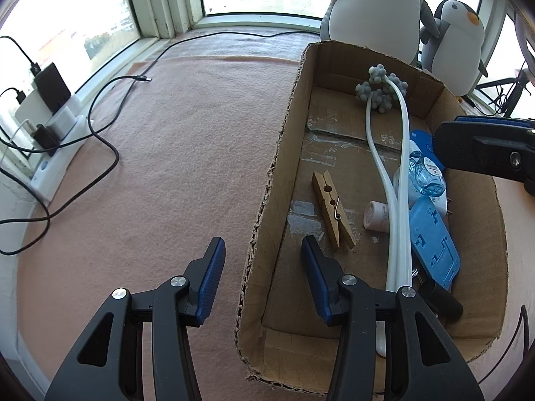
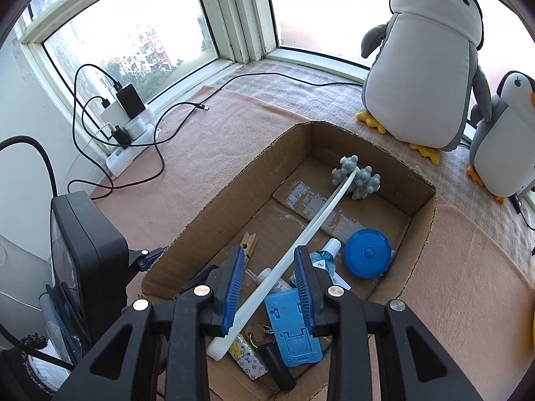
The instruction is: Organize rigid objects
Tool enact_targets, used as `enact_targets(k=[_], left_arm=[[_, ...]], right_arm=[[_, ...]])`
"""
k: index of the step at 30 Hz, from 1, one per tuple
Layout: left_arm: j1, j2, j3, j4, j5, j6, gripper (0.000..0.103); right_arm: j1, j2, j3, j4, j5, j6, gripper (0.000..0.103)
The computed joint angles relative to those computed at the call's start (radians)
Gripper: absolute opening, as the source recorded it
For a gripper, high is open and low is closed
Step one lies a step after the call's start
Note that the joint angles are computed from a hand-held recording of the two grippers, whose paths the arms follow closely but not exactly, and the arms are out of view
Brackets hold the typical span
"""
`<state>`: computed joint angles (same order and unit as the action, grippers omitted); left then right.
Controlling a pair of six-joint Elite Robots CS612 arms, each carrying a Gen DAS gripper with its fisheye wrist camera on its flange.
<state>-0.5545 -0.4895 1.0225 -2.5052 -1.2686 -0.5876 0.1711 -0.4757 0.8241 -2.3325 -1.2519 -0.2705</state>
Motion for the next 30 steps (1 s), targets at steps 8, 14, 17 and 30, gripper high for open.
enact_targets(k=[8,14,17,30], left_arm=[[0.000,-0.003,0.000,0.004,-0.006,-0.002,0.046],[-0.014,-0.027,0.028,-0.026,0.053,0.013,0.047],[-0.022,-0.045,0.046,-0.041,0.073,0.021,0.052],[-0.078,-0.150,0.167,-0.154,0.089,0.071,0.066]], right_arm=[[-0.009,-0.017,0.036,-0.017,-0.001,0.012,0.028],[-0.024,-0.062,0.120,-0.083,-0.009,0.037,0.029],[-0.034,-0.092,0.177,-0.137,-0.018,0.052,0.032],[-0.082,-0.238,0.432,-0.372,-0.054,0.129,0.051]])
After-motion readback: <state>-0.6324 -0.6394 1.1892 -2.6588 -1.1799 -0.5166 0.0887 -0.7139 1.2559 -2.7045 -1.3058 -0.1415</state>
